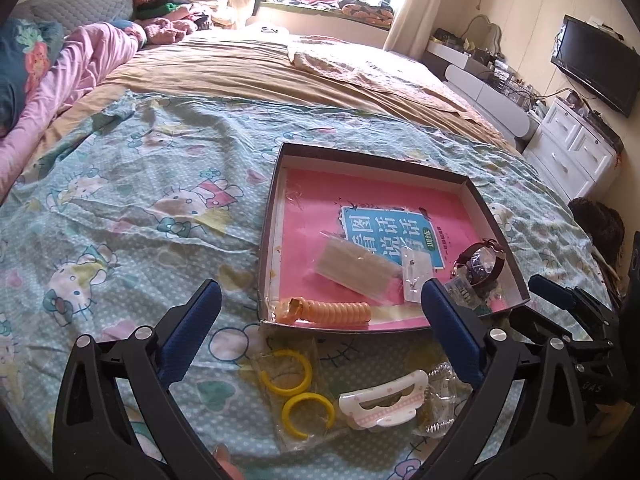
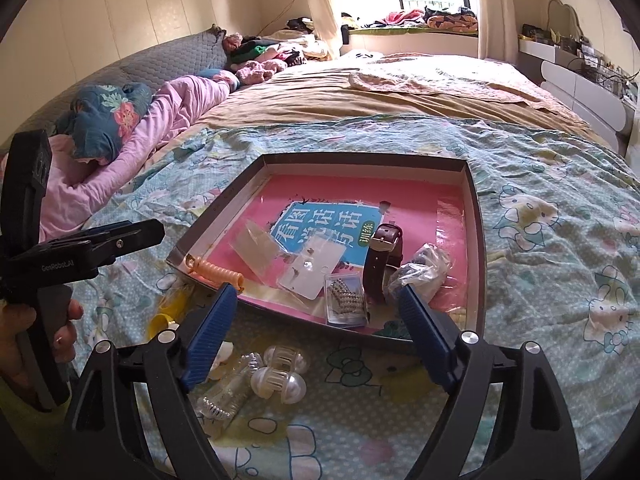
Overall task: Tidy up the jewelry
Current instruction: 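Withdraw both open tools from the box lid toward the remaining items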
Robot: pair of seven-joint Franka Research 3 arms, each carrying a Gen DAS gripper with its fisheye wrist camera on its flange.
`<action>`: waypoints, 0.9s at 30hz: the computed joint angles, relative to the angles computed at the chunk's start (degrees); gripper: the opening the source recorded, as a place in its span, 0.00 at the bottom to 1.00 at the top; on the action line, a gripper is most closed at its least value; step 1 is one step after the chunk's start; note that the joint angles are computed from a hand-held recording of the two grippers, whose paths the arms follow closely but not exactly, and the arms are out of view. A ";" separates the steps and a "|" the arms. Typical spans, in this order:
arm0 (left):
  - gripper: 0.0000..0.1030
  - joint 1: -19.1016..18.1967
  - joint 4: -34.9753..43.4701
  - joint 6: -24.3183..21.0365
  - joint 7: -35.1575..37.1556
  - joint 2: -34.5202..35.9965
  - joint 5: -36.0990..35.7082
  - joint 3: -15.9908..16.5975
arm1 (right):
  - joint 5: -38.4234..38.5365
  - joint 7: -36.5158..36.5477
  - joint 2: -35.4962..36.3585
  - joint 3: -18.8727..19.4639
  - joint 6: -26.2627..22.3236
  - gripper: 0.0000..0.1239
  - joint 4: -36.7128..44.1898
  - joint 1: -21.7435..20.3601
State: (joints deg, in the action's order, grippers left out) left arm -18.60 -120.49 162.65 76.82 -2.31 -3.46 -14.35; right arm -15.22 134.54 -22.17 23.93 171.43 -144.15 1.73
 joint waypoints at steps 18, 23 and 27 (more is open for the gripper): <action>0.91 -0.82 -5.61 2.42 -4.30 -7.01 3.62 1.55 | 4.22 -3.10 -5.75 1.31 1.16 0.66 -1.80 0.56; 0.91 -1.03 -7.23 2.58 -5.17 -8.64 4.44 1.87 | 5.69 -4.70 -6.33 1.12 0.79 0.66 -2.09 1.80; 0.91 -0.95 -8.34 2.31 -6.34 -9.82 5.67 1.81 | 6.66 -5.77 -6.66 0.96 0.29 0.66 -2.33 2.98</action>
